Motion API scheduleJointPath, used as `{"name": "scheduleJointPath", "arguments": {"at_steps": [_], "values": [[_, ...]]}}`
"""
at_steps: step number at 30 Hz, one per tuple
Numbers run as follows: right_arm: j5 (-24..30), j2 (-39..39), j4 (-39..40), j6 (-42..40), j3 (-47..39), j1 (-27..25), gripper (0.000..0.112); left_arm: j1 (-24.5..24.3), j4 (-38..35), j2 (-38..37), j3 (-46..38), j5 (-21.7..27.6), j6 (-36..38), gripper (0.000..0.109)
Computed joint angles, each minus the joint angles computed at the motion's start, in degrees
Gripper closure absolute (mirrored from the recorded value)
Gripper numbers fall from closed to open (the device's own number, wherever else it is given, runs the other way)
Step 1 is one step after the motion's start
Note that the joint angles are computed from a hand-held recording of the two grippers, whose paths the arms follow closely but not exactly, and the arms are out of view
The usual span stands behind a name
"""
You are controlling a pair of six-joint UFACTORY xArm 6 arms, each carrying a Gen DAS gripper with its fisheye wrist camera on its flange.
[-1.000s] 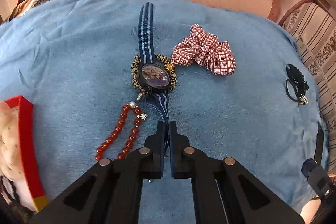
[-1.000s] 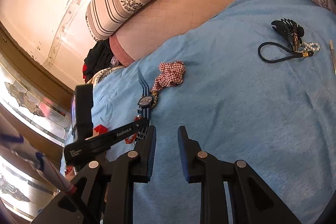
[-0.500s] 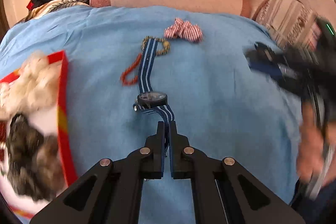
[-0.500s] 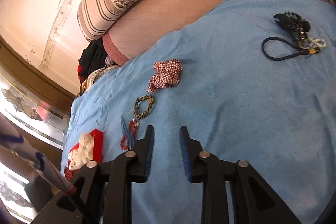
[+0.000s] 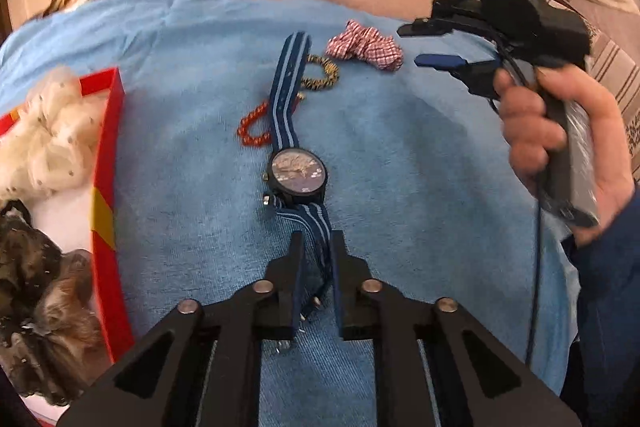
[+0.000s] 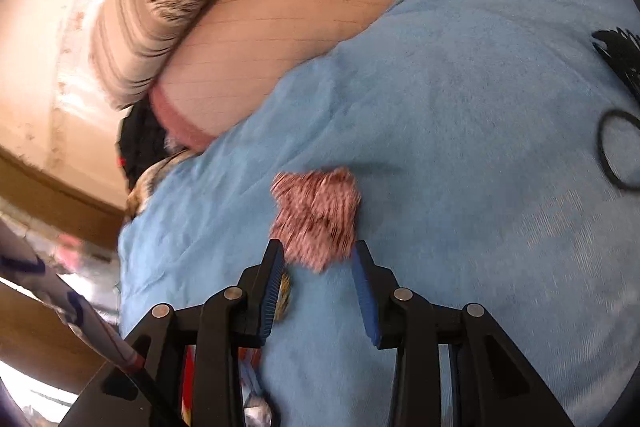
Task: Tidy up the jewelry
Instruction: 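Grasp the red gingham scrunchie with the right tool and lift it, then carry the watch and gingham scrunchie over the tray with both tools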
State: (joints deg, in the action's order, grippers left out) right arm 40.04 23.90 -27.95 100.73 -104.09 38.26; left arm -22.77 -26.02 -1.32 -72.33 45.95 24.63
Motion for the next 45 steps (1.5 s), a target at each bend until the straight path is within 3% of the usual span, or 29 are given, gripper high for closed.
{"name": "scheduleJointPath", "arguments": {"at_steps": [3, 5, 12, 24, 32, 38, 45], "values": [[-0.1, 3.4, 4.6, -3.7, -3.4, -1.4, 0.074, -0.3, 1.5, 1.5, -0.7, -0.1, -1.4, 0.098], [-1.0, 4.8, 8.5, -8.0, -4.2, -1.7, 0.109, -0.9, 2.8, 1.3, 0.1, -2.1, -1.8, 0.102], [3.2, -1.8, -2.3, -2.1, 1.8, 2.6, 0.108, -1.6, 3.1, 0.8, 1.4, -5.1, -1.8, 0.104], [17.0, -9.2, -13.6, 5.3, 6.0, 16.1, 0.108, -2.2, 4.9, -2.8, 5.2, -9.8, -2.7, 0.105], [27.1, -5.9, -18.2, 4.7, 0.2, 24.3, 0.108, -3.2, 6.9, -7.5, 10.1, -14.3, -2.9, 0.105], [30.8, -3.6, -18.9, 3.2, -3.1, 27.7, 0.108, -5.2, 11.6, -14.7, 17.1, -19.6, -4.9, 0.105], [35.4, -0.3, -21.1, 1.8, -8.3, 32.0, 0.108, -5.0, 14.4, -23.6, 24.8, -21.0, -7.8, 0.104]]}}
